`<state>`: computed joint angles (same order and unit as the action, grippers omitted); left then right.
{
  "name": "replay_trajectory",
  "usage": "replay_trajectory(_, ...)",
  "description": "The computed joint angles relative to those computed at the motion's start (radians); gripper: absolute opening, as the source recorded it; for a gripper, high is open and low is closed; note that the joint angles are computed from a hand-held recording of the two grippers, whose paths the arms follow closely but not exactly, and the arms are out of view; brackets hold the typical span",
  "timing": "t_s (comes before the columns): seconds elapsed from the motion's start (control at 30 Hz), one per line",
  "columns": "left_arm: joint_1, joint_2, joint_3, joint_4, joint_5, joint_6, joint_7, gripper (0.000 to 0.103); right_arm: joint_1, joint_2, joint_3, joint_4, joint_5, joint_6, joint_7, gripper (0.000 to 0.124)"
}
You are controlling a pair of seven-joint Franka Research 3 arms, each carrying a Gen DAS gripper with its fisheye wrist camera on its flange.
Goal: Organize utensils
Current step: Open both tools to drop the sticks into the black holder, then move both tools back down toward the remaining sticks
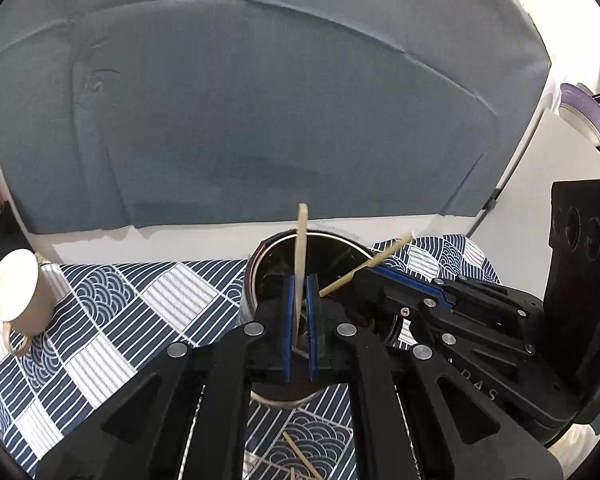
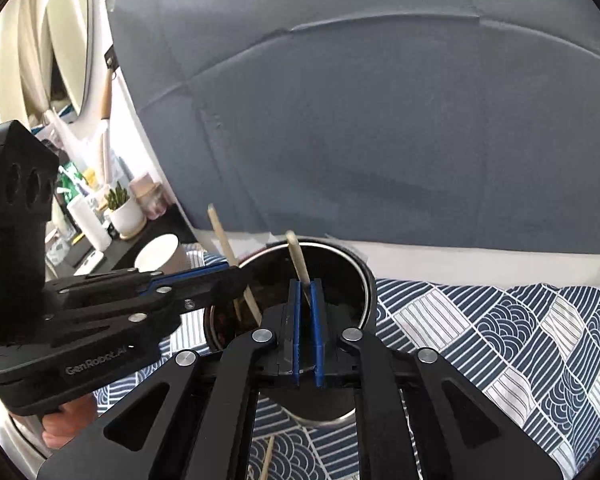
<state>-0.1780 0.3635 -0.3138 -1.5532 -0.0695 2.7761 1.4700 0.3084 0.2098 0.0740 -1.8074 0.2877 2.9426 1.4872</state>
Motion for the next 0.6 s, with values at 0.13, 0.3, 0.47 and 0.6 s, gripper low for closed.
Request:
replay_trajectory(0.13,-0.004,-0.044,0.012,-0.044,0.013,-0.004,-0.025,0.016,0.004,-0.030,-0.004,-0.027,-0.005,-0.009,0.015,0.009)
replay_trajectory(0.3,-0.026,-0.101,0.044,-0.103,0.063,0.004,-0.089,0.023,0.020,-0.073,-0.022,-0.066,-0.075,-0.021,0.071,0.009)
replay_trajectory(0.47,-0.031,-0.164,0.052,-0.174,0.084,0.008,-0.134,0.035,0.016,-0.119,-0.018,-0.115,-0.110,-0.018,0.096,0.023)
replay_trajectory(0.6,-0.036,-0.217,0.062,-0.238,0.096,0.010,-0.175,0.044,0.012,-0.166,-0.014,-0.168,-0.141,-0.010,0.125,0.035)
